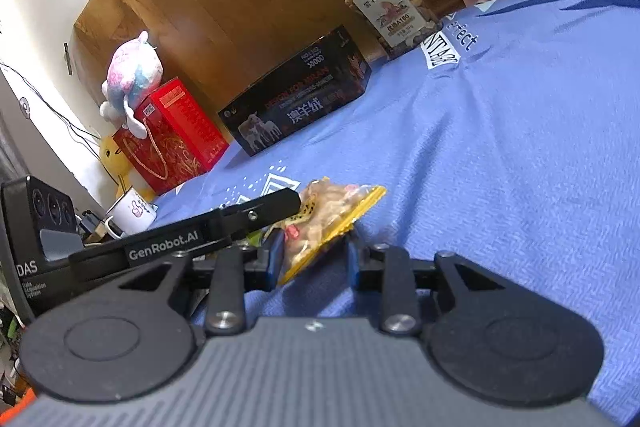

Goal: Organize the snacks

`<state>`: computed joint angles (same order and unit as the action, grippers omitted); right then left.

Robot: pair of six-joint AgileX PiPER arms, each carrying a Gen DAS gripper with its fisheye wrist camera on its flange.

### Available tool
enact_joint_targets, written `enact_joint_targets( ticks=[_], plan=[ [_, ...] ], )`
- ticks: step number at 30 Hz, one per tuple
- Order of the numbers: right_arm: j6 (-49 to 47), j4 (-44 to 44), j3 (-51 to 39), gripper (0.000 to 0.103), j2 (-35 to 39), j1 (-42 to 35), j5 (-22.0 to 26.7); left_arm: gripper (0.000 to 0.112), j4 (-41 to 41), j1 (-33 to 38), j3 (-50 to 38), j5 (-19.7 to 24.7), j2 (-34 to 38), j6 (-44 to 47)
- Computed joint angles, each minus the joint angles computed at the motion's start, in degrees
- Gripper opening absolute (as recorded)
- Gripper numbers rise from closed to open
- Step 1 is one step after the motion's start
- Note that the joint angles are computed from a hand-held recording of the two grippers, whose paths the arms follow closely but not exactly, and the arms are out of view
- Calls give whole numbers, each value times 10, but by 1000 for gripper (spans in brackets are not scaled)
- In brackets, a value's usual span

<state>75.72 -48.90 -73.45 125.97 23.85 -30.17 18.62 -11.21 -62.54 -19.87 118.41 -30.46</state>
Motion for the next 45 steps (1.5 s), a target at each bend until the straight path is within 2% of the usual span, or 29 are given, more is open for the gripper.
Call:
enact_joint_targets(
  ticks=[15,19,22,25,32,39,40,41,42,44,45],
  plan=[
    [5,15,12,34,0,-4,-18,45,36,4,1,-6,-1,-29],
    [-51,109,44,37,-10,0,-30,45,48,9,8,-20,-3,-50],
    [-33,113,51,37,-6,-11,-56,46,64,14,13,-28,-4,-68],
    [-44,116,47,37,-9,-5,-39,50,79,15,14,-31,-6,-79],
    [-47,118,48,38,-8,-5,-42,51,86,14,15,-32,-7,-87],
    [-63,108,32,36,-10,6,-4,58,172,20,4,-33,-3,-145],
    [-74,110,29,34,-11,11,8,57,165,16,3,-24,-4,-135],
    [-79,105,25,25,-12,16,20,57,162,14,3,-22,-5,-133],
    [-66,82,19,23,-11,16,25,57,178,19,4,-28,-4,-150],
    [-28,43,9,23,-8,12,25,61,258,37,0,-49,-3,-229],
    [22,11,3,21,-2,3,13,63,303,44,-4,-56,-3,-270]
  ],
)
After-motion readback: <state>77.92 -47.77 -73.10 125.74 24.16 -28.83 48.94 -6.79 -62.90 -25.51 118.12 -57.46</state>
